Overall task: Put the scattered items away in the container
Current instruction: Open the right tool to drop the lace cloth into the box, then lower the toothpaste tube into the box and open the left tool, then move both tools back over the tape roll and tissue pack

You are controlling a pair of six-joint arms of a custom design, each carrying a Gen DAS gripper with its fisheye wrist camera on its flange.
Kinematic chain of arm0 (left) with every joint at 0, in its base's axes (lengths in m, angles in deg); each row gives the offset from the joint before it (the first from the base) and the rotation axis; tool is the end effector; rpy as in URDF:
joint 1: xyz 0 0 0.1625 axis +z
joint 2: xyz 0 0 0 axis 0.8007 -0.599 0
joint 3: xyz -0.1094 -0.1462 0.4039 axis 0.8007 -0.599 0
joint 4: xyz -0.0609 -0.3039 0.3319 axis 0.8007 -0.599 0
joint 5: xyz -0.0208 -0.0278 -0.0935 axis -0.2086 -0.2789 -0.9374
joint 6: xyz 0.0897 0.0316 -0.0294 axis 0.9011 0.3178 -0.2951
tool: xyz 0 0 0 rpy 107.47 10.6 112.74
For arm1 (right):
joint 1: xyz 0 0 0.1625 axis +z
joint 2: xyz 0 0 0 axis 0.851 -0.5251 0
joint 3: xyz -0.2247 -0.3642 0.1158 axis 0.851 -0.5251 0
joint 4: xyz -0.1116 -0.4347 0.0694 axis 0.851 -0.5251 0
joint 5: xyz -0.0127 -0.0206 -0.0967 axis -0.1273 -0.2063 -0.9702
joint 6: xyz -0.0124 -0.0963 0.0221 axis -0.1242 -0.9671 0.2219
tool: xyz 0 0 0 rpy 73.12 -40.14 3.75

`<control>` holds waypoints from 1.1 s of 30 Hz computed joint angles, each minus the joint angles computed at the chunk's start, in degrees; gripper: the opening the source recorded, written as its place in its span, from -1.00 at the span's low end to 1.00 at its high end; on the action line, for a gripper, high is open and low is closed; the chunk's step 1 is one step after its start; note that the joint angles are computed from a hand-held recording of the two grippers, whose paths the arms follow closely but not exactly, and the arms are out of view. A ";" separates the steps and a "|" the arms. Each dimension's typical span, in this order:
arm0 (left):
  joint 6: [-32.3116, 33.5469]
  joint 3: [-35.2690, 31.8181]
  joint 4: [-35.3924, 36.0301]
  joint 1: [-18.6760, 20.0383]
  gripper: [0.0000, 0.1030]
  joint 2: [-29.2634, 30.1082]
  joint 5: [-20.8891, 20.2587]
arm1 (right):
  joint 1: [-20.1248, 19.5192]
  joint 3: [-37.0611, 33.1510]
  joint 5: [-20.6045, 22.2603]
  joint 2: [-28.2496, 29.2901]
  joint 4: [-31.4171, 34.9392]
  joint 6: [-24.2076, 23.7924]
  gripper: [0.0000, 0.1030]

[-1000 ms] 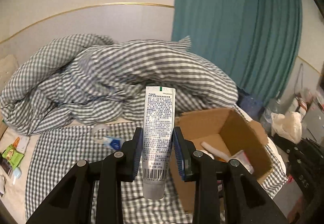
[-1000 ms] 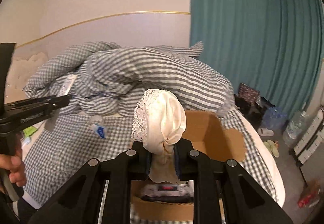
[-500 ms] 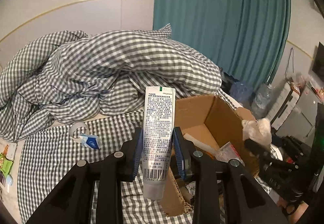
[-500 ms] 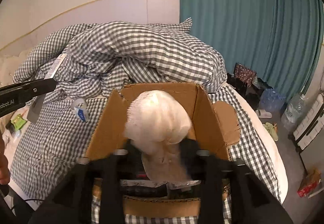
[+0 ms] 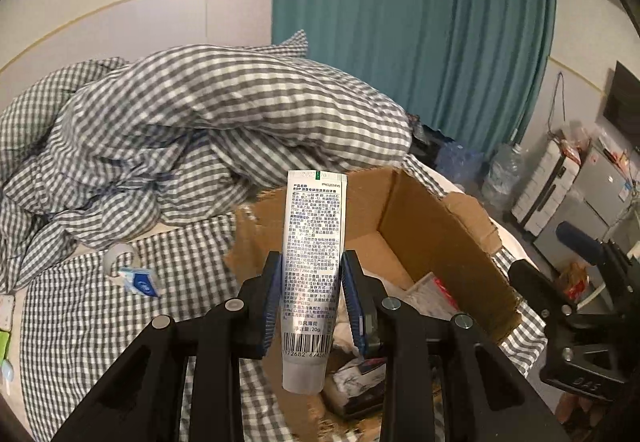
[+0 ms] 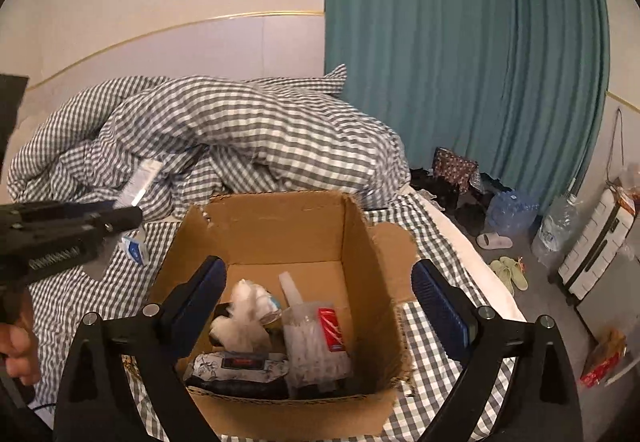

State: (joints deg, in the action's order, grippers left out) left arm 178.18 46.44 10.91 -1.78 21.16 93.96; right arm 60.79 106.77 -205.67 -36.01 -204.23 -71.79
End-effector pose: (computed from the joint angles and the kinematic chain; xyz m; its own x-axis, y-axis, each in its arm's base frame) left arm -0.2543 -0.6616 0.2386 -0.7421 0.0128 -0.6702 0.5071 0.6646 -0.5488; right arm 0.3390 -0.4900 0.1753 -0.6908 0.0246 0.7226 -0.6049 0.5278 -0.5962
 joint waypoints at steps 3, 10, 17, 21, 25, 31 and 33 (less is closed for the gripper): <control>0.35 -2.14 0.75 0.08 -0.42 2.14 0.85 | -0.32 0.97 -0.21 -1.19 -0.86 0.34 0.83; -0.44 -6.06 2.89 0.33 -0.42 6.08 2.17 | -1.16 3.65 -0.45 -3.47 -3.24 1.81 0.83; -1.75 -9.67 6.62 0.38 0.30 9.49 2.06 | -1.72 5.22 -0.23 -4.67 -3.33 2.82 0.83; -0.47 -7.46 3.07 -0.19 0.88 8.38 -0.67 | -1.36 4.98 -0.36 -4.33 -3.67 2.10 0.83; -1.35 -7.34 3.52 -0.11 0.96 7.79 -1.83 | -0.96 4.33 0.02 -3.71 -3.79 2.15 0.83; -2.18 -5.23 3.00 0.17 1.00 5.16 -3.20 | 0.19 2.71 0.23 -2.27 -3.08 2.15 0.83; -2.27 -4.06 2.42 0.33 1.00 3.92 -3.67 | 0.67 1.77 0.35 -1.44 -2.39 2.15 0.83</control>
